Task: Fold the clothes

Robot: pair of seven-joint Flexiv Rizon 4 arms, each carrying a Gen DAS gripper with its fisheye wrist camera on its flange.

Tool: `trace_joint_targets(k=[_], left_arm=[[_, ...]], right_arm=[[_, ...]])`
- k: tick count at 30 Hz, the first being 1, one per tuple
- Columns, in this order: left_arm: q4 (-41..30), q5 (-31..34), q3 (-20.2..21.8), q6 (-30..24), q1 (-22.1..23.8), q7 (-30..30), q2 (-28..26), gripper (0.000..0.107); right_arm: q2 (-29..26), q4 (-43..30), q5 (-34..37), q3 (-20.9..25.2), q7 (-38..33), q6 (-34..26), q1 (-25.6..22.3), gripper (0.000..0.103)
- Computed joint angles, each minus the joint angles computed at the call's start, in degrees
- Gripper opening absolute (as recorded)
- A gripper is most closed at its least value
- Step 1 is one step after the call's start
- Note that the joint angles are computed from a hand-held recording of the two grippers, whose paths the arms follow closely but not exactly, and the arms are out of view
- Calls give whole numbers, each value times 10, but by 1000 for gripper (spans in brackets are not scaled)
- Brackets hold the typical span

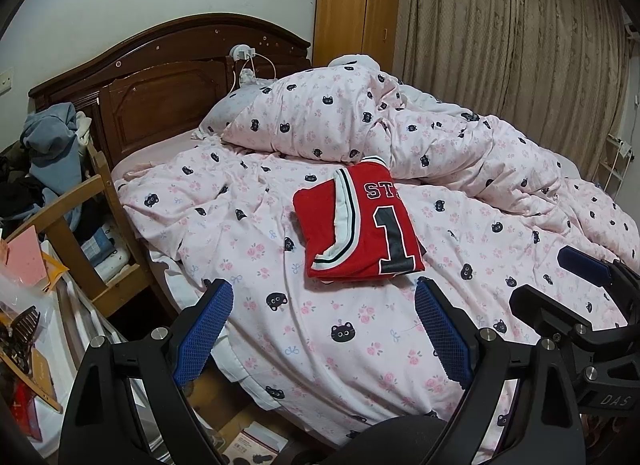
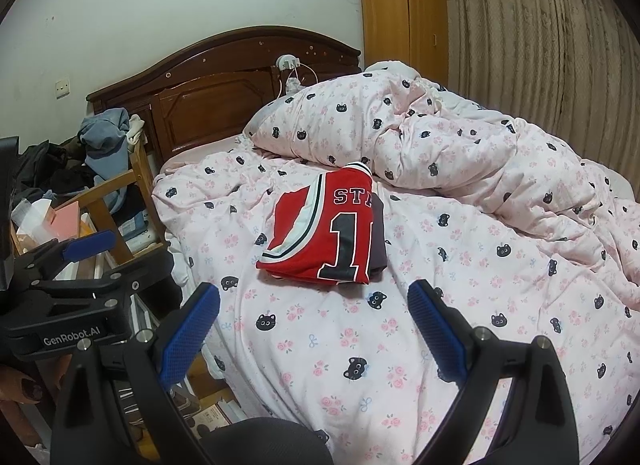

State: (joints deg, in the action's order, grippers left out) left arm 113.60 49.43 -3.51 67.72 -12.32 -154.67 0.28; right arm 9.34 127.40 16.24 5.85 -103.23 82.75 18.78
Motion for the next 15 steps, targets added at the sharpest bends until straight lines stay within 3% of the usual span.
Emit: trace_joint_targets(k=[15], left_arm=[[-3, 12, -3, -5, -3, -10, -1, 90]], right_arm=[[4, -9, 43, -10, -32, -21, 6, 97]])
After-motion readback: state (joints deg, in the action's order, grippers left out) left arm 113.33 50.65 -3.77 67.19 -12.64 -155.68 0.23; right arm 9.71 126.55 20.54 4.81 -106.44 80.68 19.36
